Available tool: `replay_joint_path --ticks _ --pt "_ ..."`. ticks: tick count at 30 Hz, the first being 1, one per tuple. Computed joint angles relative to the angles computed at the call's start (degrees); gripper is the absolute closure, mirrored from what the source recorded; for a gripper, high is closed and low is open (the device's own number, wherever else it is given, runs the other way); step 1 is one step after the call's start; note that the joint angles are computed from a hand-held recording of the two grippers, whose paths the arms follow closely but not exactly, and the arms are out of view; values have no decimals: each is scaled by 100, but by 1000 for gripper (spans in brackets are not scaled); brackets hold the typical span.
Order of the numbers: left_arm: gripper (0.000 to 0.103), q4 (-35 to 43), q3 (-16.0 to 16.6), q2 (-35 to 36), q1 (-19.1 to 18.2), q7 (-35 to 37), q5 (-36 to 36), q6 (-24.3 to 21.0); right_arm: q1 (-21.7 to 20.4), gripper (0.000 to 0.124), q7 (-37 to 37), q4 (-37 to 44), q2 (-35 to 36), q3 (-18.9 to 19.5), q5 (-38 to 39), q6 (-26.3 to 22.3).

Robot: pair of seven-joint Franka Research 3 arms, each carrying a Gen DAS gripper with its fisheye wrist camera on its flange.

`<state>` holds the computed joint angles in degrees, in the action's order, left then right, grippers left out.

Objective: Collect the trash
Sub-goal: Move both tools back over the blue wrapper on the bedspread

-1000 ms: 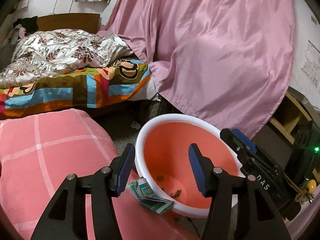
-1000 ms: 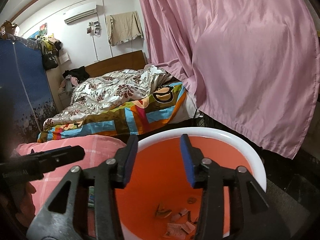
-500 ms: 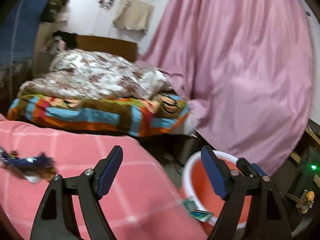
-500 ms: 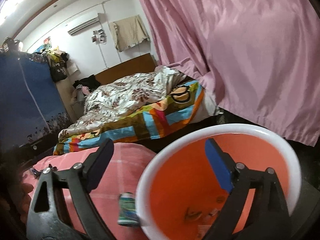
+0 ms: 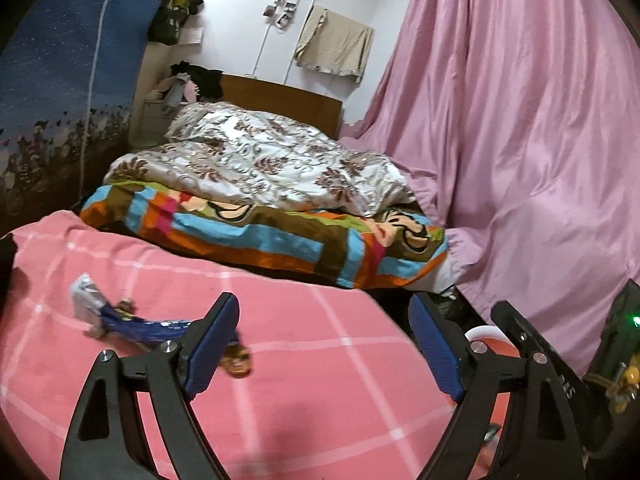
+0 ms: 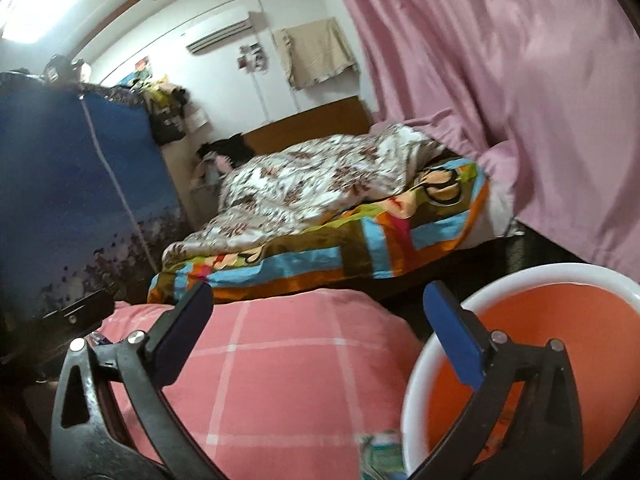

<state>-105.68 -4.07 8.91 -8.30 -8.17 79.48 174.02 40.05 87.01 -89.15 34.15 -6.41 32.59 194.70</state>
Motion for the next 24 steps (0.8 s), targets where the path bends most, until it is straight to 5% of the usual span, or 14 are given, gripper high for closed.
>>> replay_joint_path --ticks 7,14,18,24 --pt "20 -246 -34 -144 91 108 -113 -162 -1143 21 314 70 149 1301 -572 389" --pt "20 -289 -21 -129 138 400 -474 -122 -270 21 -361 38 165 340 499 1256" --pt "20 -294 0 -129 128 395 -464 -104 -236 21 -833 -2 125 387 897 1769" --pt "20 -289 15 -138 134 323 -377 -93 -281 21 -1511 117 113 567 1454 1913"
